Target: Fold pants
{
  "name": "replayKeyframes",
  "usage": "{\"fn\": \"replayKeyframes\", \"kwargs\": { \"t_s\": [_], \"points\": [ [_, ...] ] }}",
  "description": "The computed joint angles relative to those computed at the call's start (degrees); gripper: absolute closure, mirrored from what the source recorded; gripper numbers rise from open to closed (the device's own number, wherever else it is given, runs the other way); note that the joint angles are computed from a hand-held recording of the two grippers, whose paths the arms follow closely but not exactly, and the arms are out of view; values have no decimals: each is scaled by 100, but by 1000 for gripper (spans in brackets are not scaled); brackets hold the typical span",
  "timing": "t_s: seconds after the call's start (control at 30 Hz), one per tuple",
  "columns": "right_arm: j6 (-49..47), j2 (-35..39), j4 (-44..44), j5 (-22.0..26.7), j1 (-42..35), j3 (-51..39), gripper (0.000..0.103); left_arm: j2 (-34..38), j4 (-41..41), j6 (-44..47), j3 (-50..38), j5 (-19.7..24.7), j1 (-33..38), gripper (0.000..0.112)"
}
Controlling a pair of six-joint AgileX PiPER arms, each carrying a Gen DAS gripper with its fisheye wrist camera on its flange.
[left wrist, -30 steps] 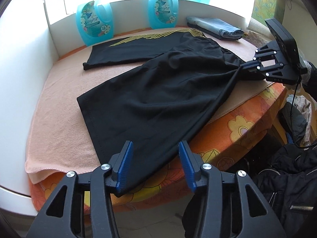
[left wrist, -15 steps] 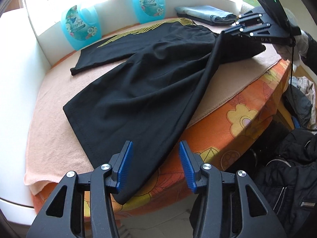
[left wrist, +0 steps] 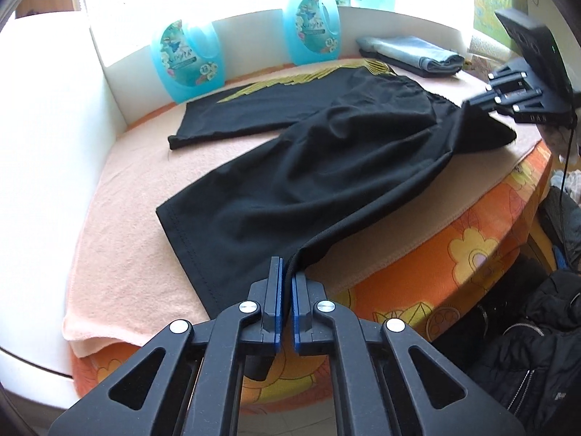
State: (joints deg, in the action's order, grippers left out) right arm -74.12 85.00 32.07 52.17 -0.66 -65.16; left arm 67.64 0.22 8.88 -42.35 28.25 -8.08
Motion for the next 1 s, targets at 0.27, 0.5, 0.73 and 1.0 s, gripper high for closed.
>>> {"fn": "replayKeyframes", "kwargs": {
  "t_s": [0.27,0.5,0.73,1.0],
  "points": [
    [-1184,-283,455,397,-1235,728,54,154,-310,302,-115,-207,316,109],
    [-1869,-721,326,-108,-1624,1333,54,196,-286,293,-209,-332,319,109],
    [-1676,-552,145,-672,-1443,1306,82,215,-34,74,-286,-435,337,109],
    [-1255,-635,332,-869,-1241,1082,101,260,-237,233,-374,-628,491,110]
  ]
}}
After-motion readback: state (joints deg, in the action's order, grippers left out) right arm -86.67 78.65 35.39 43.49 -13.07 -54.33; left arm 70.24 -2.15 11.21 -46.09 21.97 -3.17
